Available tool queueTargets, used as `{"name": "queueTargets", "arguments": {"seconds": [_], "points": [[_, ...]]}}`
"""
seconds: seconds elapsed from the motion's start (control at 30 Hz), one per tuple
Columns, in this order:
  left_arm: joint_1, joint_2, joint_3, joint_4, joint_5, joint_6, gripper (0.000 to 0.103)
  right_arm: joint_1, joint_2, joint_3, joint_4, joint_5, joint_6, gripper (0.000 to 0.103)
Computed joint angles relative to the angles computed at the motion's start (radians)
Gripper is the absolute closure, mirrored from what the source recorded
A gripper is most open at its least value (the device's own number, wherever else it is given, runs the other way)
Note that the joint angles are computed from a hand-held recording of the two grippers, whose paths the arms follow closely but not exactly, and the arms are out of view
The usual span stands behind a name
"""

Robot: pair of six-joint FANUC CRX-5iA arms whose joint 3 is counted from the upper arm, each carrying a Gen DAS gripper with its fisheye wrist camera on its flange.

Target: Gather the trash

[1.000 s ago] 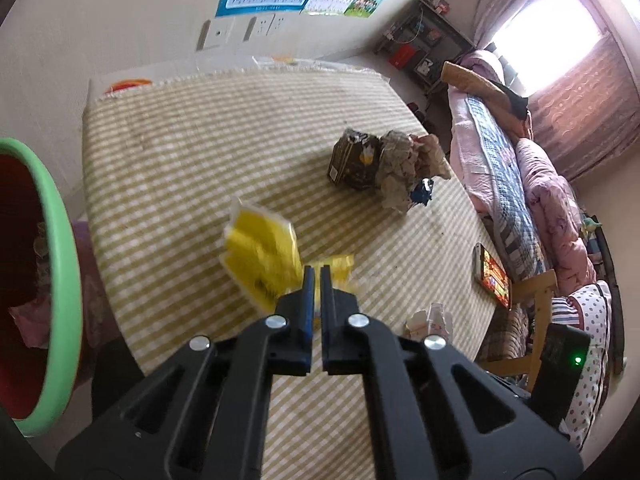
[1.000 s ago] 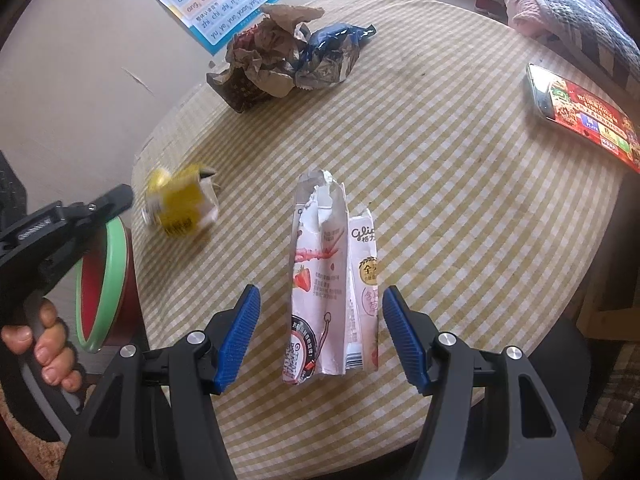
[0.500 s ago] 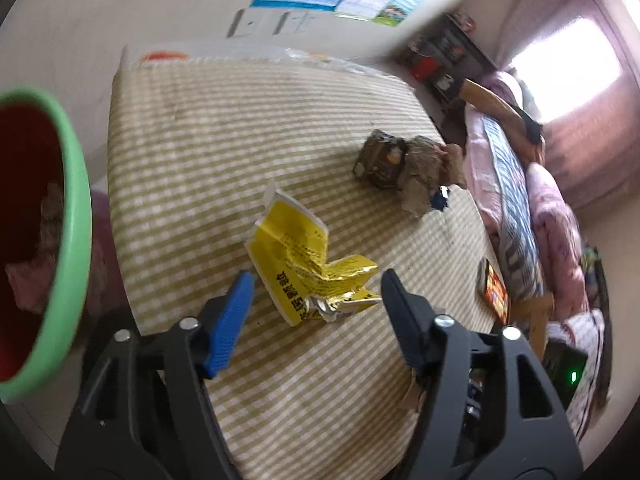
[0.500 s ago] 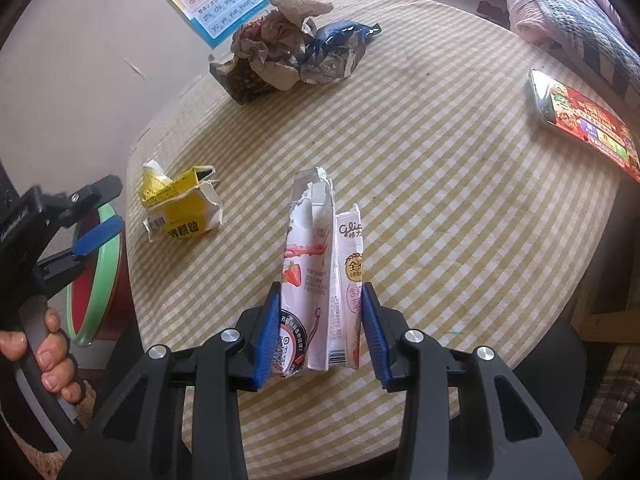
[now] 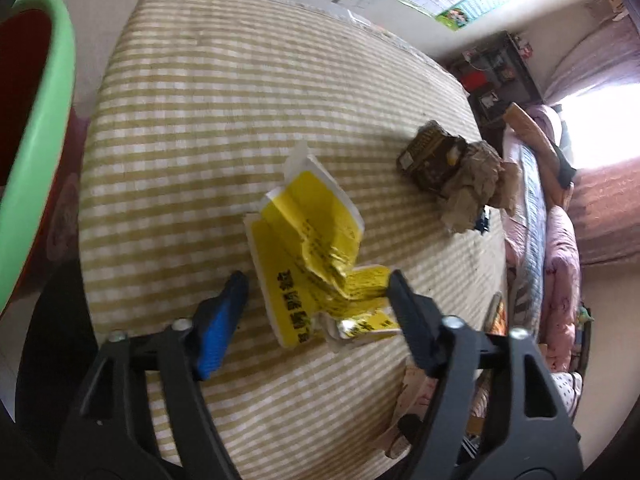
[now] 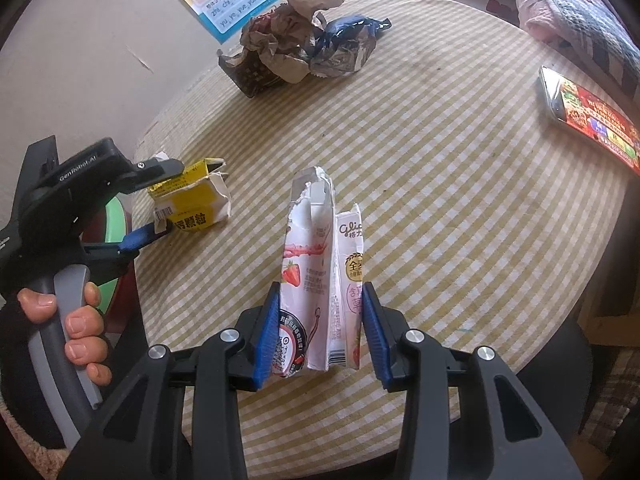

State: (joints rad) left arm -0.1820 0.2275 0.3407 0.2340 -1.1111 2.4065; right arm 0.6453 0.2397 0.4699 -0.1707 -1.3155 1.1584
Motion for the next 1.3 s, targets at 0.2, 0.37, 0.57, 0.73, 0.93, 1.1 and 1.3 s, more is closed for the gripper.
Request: {"name": "queueTargets", "arguments": {"seconds": [0.2, 0.37, 0.57, 0.73, 0.93, 1.1, 1.3], "points": [[0.008, -0.031, -0.017, 0.017, 0.031, -0.054, 0.065, -0.016, -0.026, -0.017, 0.0, 0.002, 0.017, 0.065], [0.003, -0.078, -0.035, -0.016, 0.05, -0.114, 0.066, -0.022, -0.048, -0.028, 0.006, 0.015, 0.013, 0.065], [-0.008, -0.106, 0.008, -0.115, 0.023, -0.146, 0.066, -0.017, -0.056, -0.013, -0.002, 0.014, 0.025, 0.065], [-0.025, -0.127, 0.035, -0.193, -0.007, -0.178, 0.066, 0.018, -0.055, 0.007, 0.002, 0.008, 0.028, 0.065], [-0.015, -0.166, 0.002, -0.199, -0.011, -0.212, 0.066, 0.053, -0.04, 0.034, 0.004, -0.017, 0.045, 0.065], [-0.008, -0.189, 0.0, -0.237, -0.019, -0.195, 0.066, 0.078, -0.011, 0.08, 0.01, -0.038, 0.063, 0.065], [-0.008, -0.231, 0.001, -0.32, -0.024, -0.193, 0.066, 0.109, 0.058, 0.186, 0.017, -0.06, 0.084, 0.065]]}}
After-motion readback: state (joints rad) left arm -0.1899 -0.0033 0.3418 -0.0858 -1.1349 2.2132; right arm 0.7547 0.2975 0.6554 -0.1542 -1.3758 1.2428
